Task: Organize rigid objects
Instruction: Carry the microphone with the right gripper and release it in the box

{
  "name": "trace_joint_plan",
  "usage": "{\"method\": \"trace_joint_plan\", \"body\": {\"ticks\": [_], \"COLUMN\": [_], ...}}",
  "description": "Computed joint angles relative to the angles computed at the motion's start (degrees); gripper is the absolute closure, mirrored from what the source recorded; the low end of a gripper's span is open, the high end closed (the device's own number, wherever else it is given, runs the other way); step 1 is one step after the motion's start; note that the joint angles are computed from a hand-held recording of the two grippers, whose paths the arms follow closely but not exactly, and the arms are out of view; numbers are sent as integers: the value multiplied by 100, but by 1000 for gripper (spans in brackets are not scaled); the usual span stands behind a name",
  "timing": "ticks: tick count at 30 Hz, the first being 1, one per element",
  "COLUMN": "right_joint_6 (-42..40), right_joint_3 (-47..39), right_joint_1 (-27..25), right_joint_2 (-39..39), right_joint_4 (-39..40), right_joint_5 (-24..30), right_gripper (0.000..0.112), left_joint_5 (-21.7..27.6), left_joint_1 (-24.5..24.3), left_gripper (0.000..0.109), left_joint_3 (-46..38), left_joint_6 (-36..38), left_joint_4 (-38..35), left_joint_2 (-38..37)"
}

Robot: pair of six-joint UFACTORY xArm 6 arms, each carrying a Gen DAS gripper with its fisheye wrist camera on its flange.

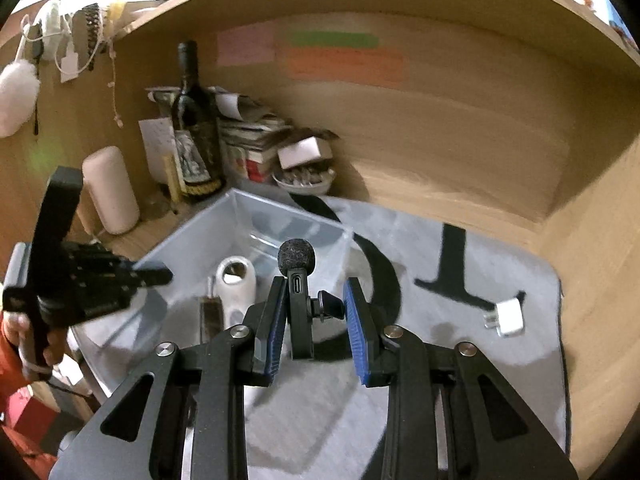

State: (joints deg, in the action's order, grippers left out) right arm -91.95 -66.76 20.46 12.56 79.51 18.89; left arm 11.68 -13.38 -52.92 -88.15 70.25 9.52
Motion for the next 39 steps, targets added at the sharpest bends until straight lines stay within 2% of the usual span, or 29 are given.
{"method": "trace_joint_plan", "body": {"ticks": [7, 22, 35, 37, 39], "right_joint_6": [52, 1310, 1668, 1928, 1963], "right_joint_3": [-210, -664, -655, -669, -664], "right_joint_1": [198, 472, 588, 575, 569], "right_joint_2": [148, 834, 994, 1012, 1005], "right_joint_4": [-101, -1460, -1996, -2287, -2311], "right_joint_5": [108, 168, 71, 141, 151], "right_gripper": [86, 86, 86, 83, 67], "left_joint_5": [-1, 1, 8, 11, 8], "left_joint_1": [1, -16, -38, -45, -38], "left_gripper": [101, 101, 101, 101, 101], "left_joint_3": [0, -19, -50, -60, -50], "left_joint_6": [-8, -33, -52, -60, -59], "left_joint_4": [5, 11, 7, 3, 13], "left_joint_2": [0, 16, 38, 46, 39]}}
